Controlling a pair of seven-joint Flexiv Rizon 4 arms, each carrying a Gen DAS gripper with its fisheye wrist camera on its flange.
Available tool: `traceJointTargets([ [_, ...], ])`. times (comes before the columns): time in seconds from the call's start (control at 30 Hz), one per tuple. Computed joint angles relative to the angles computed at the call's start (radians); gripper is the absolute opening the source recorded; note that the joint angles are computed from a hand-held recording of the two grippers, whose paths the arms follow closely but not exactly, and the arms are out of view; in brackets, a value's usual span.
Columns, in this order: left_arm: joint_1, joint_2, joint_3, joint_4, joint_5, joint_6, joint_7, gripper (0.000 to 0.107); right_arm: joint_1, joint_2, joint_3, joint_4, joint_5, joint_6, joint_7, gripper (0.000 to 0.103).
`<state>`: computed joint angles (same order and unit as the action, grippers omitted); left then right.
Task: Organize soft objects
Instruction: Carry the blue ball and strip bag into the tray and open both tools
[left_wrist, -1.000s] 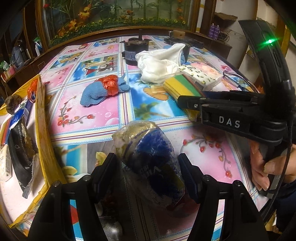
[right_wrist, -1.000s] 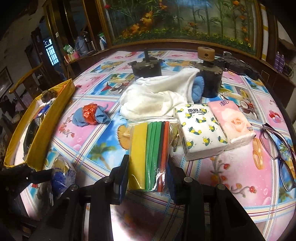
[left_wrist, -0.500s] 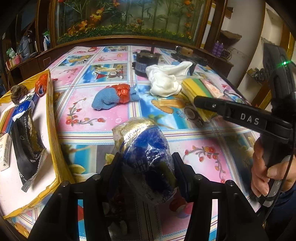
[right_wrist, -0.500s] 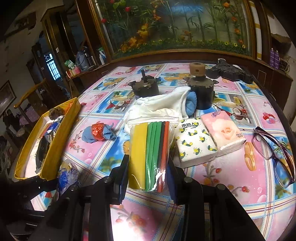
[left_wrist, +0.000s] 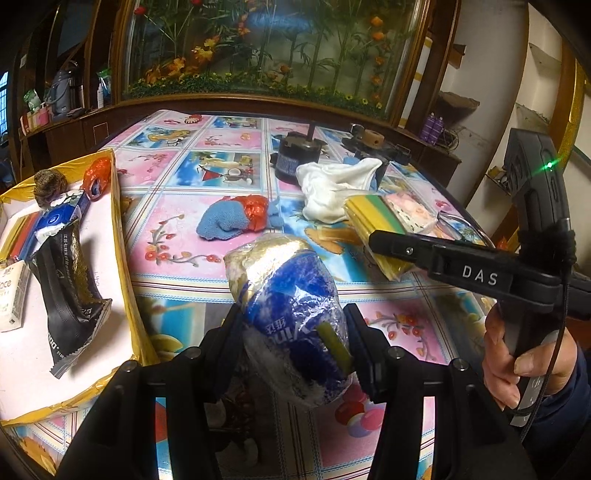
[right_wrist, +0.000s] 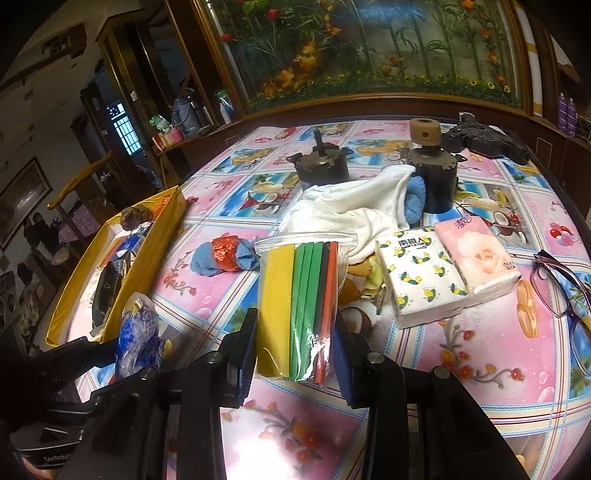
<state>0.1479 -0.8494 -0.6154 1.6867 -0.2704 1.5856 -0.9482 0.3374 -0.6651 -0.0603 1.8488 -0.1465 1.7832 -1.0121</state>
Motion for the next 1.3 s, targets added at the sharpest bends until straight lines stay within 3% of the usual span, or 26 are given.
traceJointTargets([
  [0.23,0.122,0.001,-0.127,0.062,0.023,0.032,0.011,0.053,0.121,-0.004,-0.129,0.017,0.041,0.053,-0.037,0.039],
  [0.4,0.259,-0.008,-0.248,0.121,0.084,0.096,-0.019,0.053,0.146,-0.009,-0.14,0.005,0.061,0.048,-0.058,0.039],
  [0.5,0.325,-0.01,-0.276,0.136,0.115,0.121,-0.065,0.053,0.129,-0.005,-0.1,-0.01,0.054,0.037,-0.06,0.039],
  [0.7,0.364,0.022,-0.194,0.136,0.138,0.161,-0.19,0.053,0.038,-0.03,0.096,-0.113,-0.041,-0.021,-0.066,0.04],
  [0.87,0.336,0.061,-0.066,0.127,0.131,0.154,-0.297,0.053,0.02,-0.084,0.218,-0.254,-0.141,-0.112,-0.113,0.04],
  [0.93,0.33,0.06,-0.043,0.118,0.13,0.145,-0.317,0.053,-0.019,-0.128,0.321,-0.338,-0.162,-0.183,-0.147,0.04],
  [1.03,0.3,0.067,0.014,0.101,0.118,0.124,-0.336,0.053,-0.019,-0.197,0.4,-0.465,-0.149,-0.283,-0.191,0.04],
  [1.2,0.289,0.069,0.05,0.096,0.104,0.114,-0.337,0.053,-0.04,-0.317,0.543,-0.664,-0.065,-0.457,-0.272,0.04],
  [1.3,0.299,0.068,0.044,0.099,0.101,0.099,-0.321,0.053,-0.031,-0.342,0.549,-0.717,-0.018,-0.507,-0.285,0.04],
])
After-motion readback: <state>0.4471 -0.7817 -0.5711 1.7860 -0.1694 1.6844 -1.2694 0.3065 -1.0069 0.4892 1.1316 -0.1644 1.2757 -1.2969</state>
